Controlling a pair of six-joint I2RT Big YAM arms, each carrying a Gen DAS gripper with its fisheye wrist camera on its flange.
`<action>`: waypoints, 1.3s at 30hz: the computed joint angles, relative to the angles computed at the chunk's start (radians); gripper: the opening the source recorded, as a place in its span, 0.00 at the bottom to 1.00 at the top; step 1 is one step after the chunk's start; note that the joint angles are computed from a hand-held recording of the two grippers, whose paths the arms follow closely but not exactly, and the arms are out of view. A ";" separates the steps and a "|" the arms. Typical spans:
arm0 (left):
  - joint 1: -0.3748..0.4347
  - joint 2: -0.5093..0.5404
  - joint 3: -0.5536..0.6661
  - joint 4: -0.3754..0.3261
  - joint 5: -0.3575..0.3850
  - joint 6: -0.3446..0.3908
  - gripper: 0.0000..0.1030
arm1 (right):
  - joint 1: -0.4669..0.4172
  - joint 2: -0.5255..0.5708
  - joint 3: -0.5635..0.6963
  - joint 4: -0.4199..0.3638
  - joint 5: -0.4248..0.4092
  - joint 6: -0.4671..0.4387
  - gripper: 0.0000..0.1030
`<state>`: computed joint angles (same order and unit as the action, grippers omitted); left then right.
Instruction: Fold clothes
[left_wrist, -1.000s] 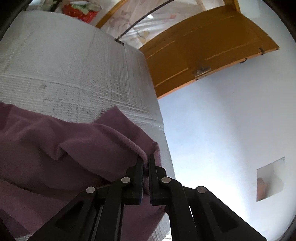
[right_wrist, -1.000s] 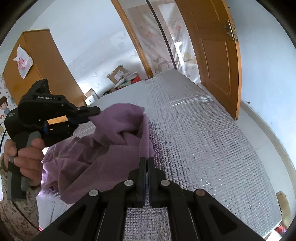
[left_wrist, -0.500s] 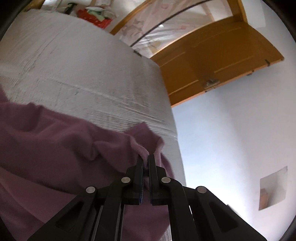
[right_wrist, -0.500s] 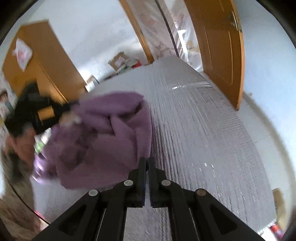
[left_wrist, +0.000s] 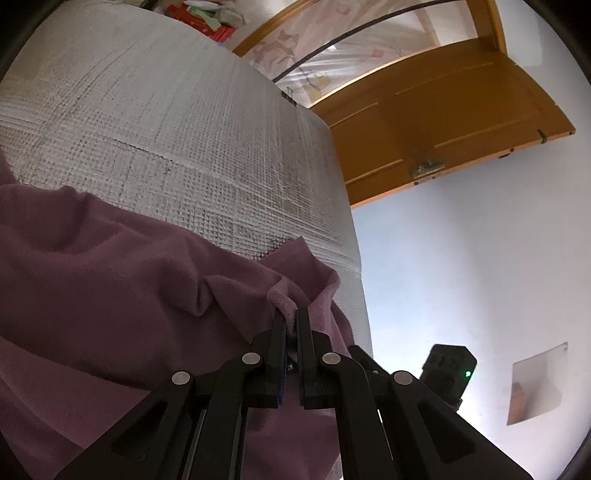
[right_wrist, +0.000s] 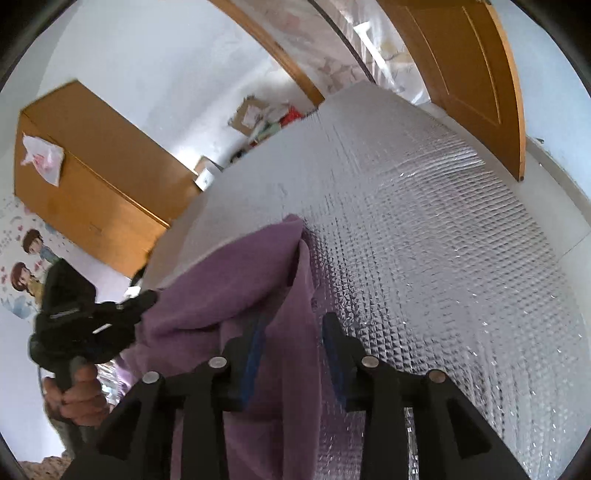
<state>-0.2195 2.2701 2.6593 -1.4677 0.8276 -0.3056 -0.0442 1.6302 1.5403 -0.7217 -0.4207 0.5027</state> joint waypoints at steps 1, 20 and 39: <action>-0.002 0.009 0.016 -0.006 -0.004 0.001 0.04 | 0.001 0.005 0.003 0.001 -0.011 -0.001 0.23; -0.028 0.001 0.030 0.183 -0.063 -0.121 0.04 | 0.045 -0.316 -0.234 0.213 0.494 -0.033 0.02; 0.018 -0.100 -0.136 0.146 -0.122 0.027 0.18 | 0.029 -0.360 -0.345 0.026 0.508 0.080 0.02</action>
